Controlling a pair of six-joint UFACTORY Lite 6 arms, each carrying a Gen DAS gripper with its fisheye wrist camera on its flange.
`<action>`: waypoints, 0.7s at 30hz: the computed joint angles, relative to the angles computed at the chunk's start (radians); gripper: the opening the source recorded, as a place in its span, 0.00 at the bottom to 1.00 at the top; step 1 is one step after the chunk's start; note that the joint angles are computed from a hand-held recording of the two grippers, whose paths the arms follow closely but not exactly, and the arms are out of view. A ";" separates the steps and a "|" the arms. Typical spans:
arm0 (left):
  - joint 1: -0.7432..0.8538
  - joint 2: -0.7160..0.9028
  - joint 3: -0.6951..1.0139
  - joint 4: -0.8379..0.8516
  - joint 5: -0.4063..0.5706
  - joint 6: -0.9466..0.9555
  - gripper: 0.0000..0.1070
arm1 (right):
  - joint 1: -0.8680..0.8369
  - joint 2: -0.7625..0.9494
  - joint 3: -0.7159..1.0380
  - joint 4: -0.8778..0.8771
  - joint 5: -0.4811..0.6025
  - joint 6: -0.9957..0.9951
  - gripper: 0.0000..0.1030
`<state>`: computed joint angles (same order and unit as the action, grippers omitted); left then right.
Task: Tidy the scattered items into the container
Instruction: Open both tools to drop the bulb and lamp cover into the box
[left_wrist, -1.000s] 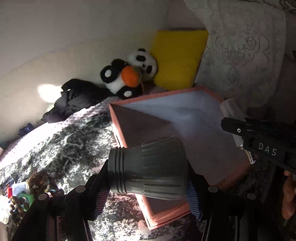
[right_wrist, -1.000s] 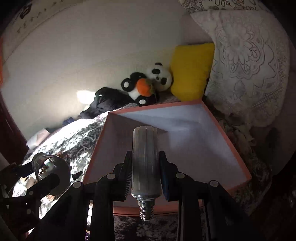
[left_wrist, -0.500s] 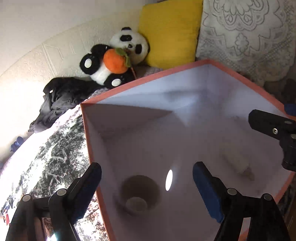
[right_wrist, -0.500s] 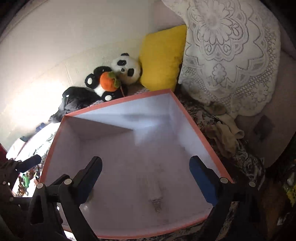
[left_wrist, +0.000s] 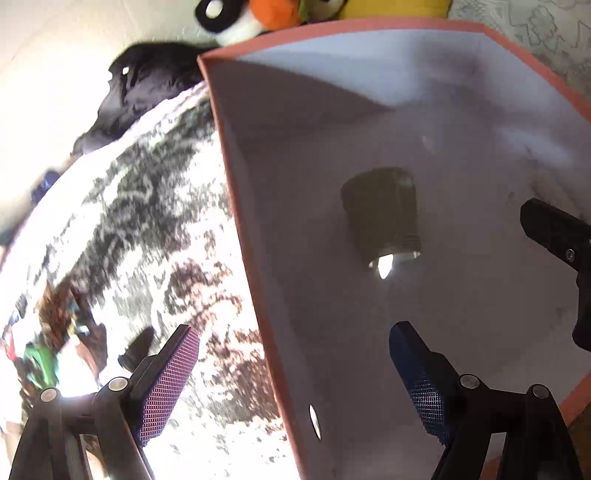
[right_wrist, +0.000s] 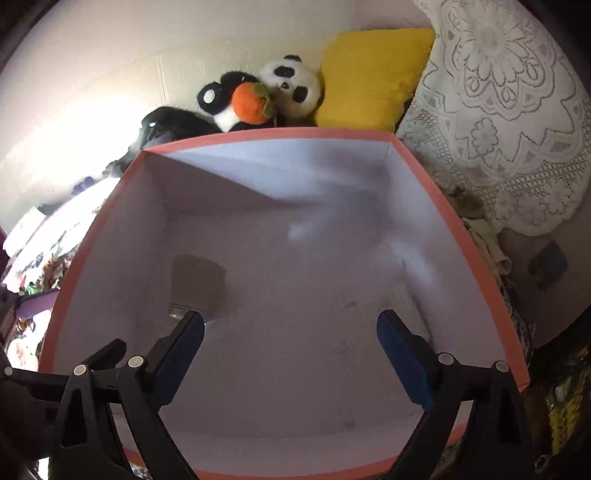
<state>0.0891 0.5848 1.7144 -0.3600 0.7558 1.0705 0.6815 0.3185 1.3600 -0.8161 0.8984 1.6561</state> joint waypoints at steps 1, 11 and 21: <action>0.014 0.016 0.010 -0.002 0.029 -0.010 0.82 | 0.001 0.006 0.003 0.001 -0.004 -0.003 0.94; 0.066 -0.244 -0.383 -0.085 -0.048 0.138 0.80 | 0.018 -0.071 -0.090 -0.007 0.005 0.014 0.94; 0.137 -0.197 -0.331 -0.209 -0.206 0.263 0.81 | 0.028 -0.045 -0.082 0.053 -0.038 -0.004 0.95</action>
<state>0.2265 0.3882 1.3837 -0.5693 0.5495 1.3339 0.7096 0.2734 1.2784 -0.7635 0.8607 1.6526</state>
